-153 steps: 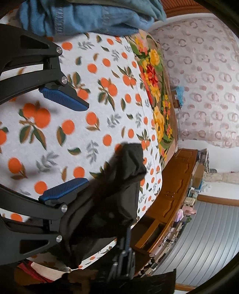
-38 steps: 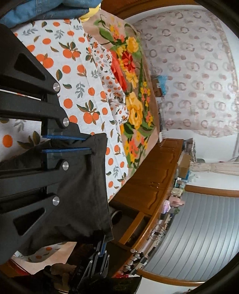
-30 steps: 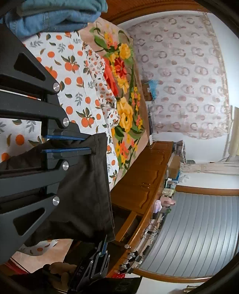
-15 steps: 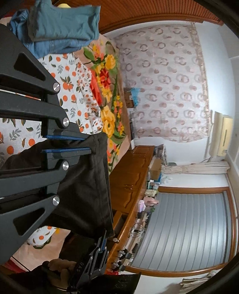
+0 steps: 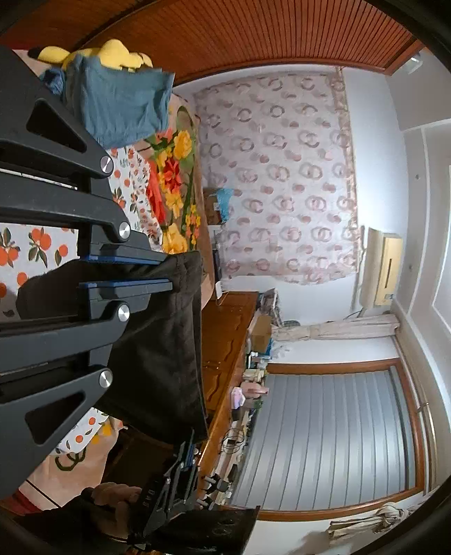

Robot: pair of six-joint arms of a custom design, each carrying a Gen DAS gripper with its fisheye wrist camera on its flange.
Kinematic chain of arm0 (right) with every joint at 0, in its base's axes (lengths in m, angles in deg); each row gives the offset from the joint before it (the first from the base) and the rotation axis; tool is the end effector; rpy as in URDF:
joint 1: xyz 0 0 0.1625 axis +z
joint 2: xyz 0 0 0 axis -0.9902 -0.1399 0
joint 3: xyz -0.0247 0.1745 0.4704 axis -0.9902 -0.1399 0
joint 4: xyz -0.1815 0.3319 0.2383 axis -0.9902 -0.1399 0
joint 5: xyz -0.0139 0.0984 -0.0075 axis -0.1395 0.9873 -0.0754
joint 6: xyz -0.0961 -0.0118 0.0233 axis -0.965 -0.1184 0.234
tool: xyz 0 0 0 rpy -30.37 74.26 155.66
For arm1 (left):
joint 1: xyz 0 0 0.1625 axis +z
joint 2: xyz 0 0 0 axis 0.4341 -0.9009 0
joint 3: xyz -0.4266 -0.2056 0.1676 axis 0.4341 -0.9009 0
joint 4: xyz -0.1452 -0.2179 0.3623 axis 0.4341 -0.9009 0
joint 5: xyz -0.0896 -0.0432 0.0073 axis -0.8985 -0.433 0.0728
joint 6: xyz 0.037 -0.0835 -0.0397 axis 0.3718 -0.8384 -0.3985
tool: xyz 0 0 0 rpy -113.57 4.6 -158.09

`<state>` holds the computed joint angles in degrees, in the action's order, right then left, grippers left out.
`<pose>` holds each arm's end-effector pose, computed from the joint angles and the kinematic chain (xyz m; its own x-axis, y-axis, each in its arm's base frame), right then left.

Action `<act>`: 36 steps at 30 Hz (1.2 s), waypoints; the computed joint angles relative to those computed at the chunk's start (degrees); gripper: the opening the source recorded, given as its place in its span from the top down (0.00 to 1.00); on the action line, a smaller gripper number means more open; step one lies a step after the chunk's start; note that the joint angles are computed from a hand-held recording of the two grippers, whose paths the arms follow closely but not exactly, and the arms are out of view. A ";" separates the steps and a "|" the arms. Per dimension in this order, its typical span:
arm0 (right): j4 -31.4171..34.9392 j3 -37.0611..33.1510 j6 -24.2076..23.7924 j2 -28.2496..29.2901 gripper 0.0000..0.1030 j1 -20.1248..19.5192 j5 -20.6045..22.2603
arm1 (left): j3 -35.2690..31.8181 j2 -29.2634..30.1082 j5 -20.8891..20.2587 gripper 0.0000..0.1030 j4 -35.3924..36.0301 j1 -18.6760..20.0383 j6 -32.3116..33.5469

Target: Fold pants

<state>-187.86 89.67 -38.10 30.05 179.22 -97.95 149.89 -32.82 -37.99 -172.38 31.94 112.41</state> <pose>0.2118 -0.5299 0.1015 -0.5756 -0.4736 0.6666 -0.7902 0.1127 -0.6023 -0.1966 -0.6486 0.2359 -0.6726 0.3319 -0.6614 0.7400 0.2988 -0.6026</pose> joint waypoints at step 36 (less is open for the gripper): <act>43.08 -37.44 -0.83 7.78 0.94 -3.53 -8.45 | -25.09 15.44 5.44 0.92 17.32 11.72 -2.59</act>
<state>-144.78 52.23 -38.93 37.83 175.69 -106.40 124.80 -17.39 -32.55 -155.06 43.66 109.82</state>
